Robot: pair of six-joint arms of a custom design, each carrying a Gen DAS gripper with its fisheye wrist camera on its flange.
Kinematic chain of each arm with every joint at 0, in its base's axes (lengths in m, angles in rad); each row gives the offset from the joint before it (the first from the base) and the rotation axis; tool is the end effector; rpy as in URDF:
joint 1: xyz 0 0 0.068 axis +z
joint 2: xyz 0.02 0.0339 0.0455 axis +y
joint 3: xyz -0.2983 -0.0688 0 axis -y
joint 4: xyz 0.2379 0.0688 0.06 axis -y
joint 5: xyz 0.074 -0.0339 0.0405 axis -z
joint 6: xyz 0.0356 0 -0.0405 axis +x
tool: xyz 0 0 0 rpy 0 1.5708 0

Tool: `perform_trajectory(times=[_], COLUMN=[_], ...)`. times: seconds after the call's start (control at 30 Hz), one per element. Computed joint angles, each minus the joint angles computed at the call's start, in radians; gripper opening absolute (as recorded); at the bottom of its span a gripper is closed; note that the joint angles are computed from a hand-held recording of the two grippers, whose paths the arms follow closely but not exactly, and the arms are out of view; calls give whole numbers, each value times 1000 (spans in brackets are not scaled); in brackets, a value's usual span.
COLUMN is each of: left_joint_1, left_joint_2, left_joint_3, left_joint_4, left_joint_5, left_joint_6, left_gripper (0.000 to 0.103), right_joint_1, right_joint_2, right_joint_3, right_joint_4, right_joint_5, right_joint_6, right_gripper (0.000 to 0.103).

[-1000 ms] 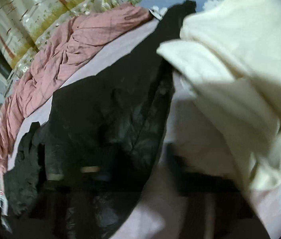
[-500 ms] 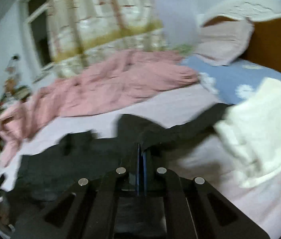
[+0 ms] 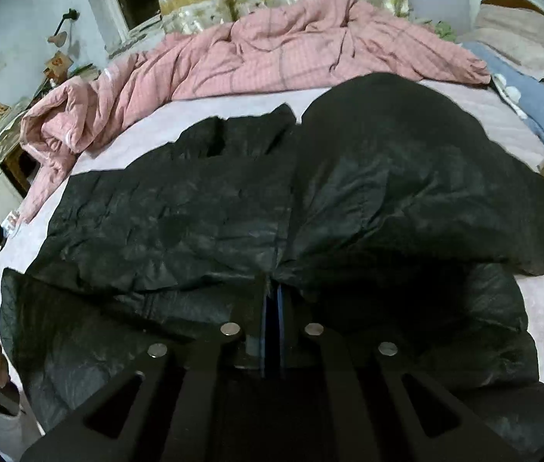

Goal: Fold large clothes

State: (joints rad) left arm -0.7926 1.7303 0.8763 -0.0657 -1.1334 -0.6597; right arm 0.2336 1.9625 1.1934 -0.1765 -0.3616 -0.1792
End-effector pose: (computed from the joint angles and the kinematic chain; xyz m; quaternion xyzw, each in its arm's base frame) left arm 0.2496 -0.2073 0.1972 -0.1182 0.8090 0.2012 0.5395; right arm 0.3953 0.1070 0.1799 -0.2460 0.9048 0.1793 0.2978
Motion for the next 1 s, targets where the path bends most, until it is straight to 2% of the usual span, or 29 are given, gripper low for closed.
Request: perform_trajectory(times=[0.07,0.17,0.2,0.23,0.4,0.47,0.53,0.63,0.77,0.9,1.0], left_joint_1=[-2,-5,-7,-7,1,5,4,0,12,29,34], left_joint_2=[-2,-7,-7,-6,-3,-5,-16,-28,-35,-34,-29], left_joint_3=[2,5,6,6,9,8,0,-13,-15,-9,-10], left_joint_4=[3,0,-2,-4,-15,-18,-10,4,-16,-29,-23], left_joint_5=[0,-10,-16,-19,-15,-8,-3,-10,24,38,40], left_joint_6=[-1,-5,-8,-9,-17,-22,-20,-13,-42,-60,-56], left_gripper=[102,102,102,102,102,102,102,102,102,102,102], right_joint_1=[-6,-19,-32,-44,-120,-180,-253,-339,-436,-470,-465], right_joint_2=[-11,-49,-77,-94,-150,-152,-120,-36,113,287,341], right_joint_3=[-10,-45,-74,-88,-92,-103,-68,60,263,509,573], right_joint_4=[8,71,117,140,177,247,256,152,35,-162,-210], right_joint_5=[-2,-17,-35,-50,-89,-83,-105,-135,-92,-124,-94], right_joint_6=[5,45,70,82,155,262,345,357,367,371,365], right_gripper=[15,51,69,77,77,77,77,77,77,77,77])
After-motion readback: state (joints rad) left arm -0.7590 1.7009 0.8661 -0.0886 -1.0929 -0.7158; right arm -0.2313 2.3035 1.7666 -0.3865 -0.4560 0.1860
